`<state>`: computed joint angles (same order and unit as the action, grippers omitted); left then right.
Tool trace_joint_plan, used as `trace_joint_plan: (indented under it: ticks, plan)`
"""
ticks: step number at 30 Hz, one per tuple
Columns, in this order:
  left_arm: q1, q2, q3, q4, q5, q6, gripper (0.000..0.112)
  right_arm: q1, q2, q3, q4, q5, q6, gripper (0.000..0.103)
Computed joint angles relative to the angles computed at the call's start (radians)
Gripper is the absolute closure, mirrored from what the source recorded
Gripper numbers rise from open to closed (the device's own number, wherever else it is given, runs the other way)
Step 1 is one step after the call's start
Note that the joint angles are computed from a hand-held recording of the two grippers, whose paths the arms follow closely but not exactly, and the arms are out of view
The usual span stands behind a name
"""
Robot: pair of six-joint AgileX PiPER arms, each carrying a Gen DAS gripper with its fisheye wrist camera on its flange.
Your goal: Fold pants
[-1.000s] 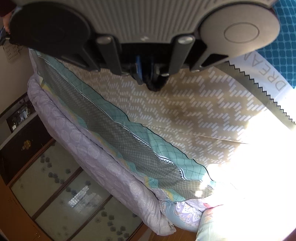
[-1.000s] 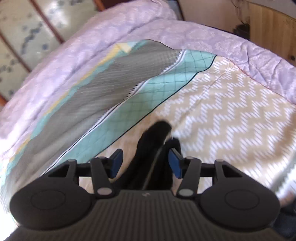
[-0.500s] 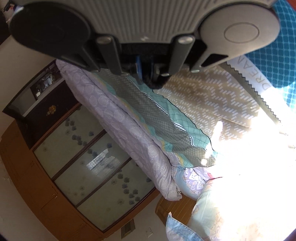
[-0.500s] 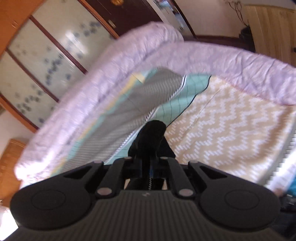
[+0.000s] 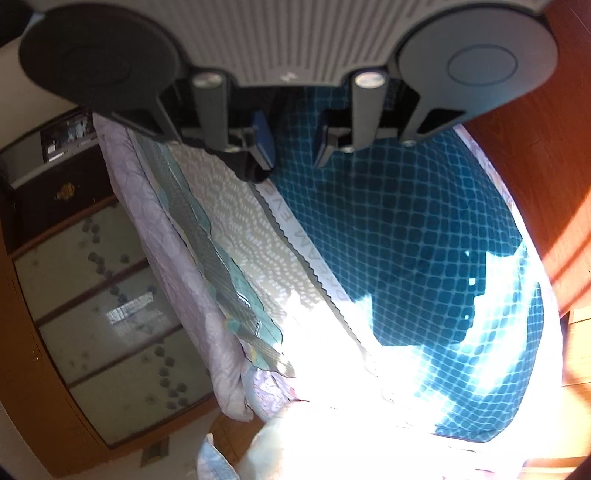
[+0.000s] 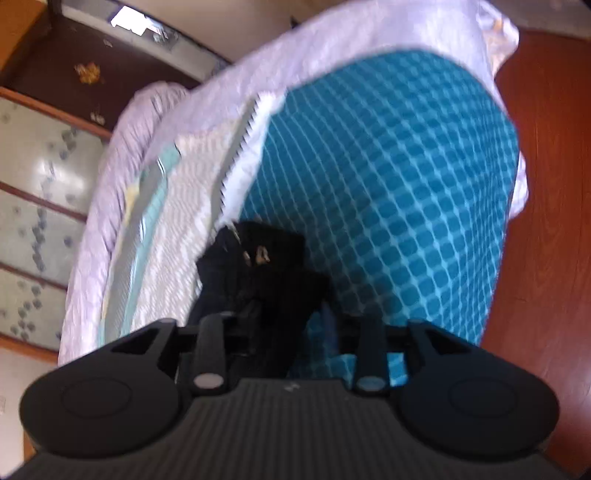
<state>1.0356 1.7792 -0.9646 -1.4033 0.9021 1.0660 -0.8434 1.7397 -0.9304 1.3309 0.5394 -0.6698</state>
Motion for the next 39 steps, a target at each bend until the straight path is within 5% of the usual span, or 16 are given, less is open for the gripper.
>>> trace_joint_plan:
  ticks: [5, 7, 9, 11, 15, 19, 22, 26, 29, 30, 32, 33, 34, 39]
  plan:
    - [-0.039, -0.010, -0.041, 0.042, 0.014, -0.065, 0.084, 0.156, -0.161, 0.051, 0.006, -0.368, 0.021, 0.055]
    - [-0.076, -0.018, -0.048, 0.062, 0.037, -0.094, 0.077, 0.162, -0.209, 0.077, 0.172, -0.335, -0.159, 0.055]
    - [-0.116, -0.022, -0.055, 0.073, 0.070, -0.115, 0.076, 0.176, -0.232, 0.088, 0.238, -0.158, -0.359, 0.055]
    - [-0.157, -0.022, -0.066, 0.066, 0.108, -0.125, 0.074, 0.275, -0.216, 0.049, 0.148, 0.024, -0.459, 0.055]
    - [-0.219, -0.060, -0.066, 0.105, 0.091, -0.144, 0.063, 0.661, -0.170, -0.048, -0.039, 0.111, -0.600, 0.055]
    - [-0.200, -0.082, -0.038, 0.153, 0.060, -0.175, 0.057, 1.027, -0.042, -0.167, -0.220, 0.071, -0.685, 0.049]
    - [-0.122, -0.050, -0.005, 0.127, 0.109, -0.180, 0.054, 1.203, 0.043, -0.216, -0.265, -0.063, -0.821, 0.047]
    - [-0.105, 0.021, -0.002, 0.059, 0.169, -0.170, 0.043, 1.288, 0.144, -0.309, -0.278, -0.157, -0.941, 0.042]
    - [-0.160, 0.108, -0.061, 0.010, 0.184, -0.184, 0.035, 1.293, 0.239, -0.436, -0.338, -0.152, -0.882, 0.046]
    - [-0.190, 0.135, -0.096, 0.015, 0.163, -0.216, 0.037, 1.297, 0.258, -0.463, -0.388, -0.153, -0.841, 0.071]
    - [-0.237, 0.170, -0.151, 0.000, 0.122, -0.219, 0.062, 1.300, 0.278, -0.498, -0.485, -0.136, -0.753, 0.095]
    - [-0.252, 0.197, -0.193, -0.005, 0.132, -0.215, 0.096, 1.285, 0.274, -0.510, -0.473, -0.092, -0.737, 0.097]
    - [-0.262, 0.223, -0.240, -0.016, 0.155, -0.233, 0.107, 1.268, 0.251, -0.500, -0.422, -0.058, -0.754, 0.097]
    - [-0.262, 0.182, -0.241, -0.264, 0.259, 0.046, 0.108, 1.160, 0.127, -0.439, -0.150, 0.159, -0.872, 0.097]
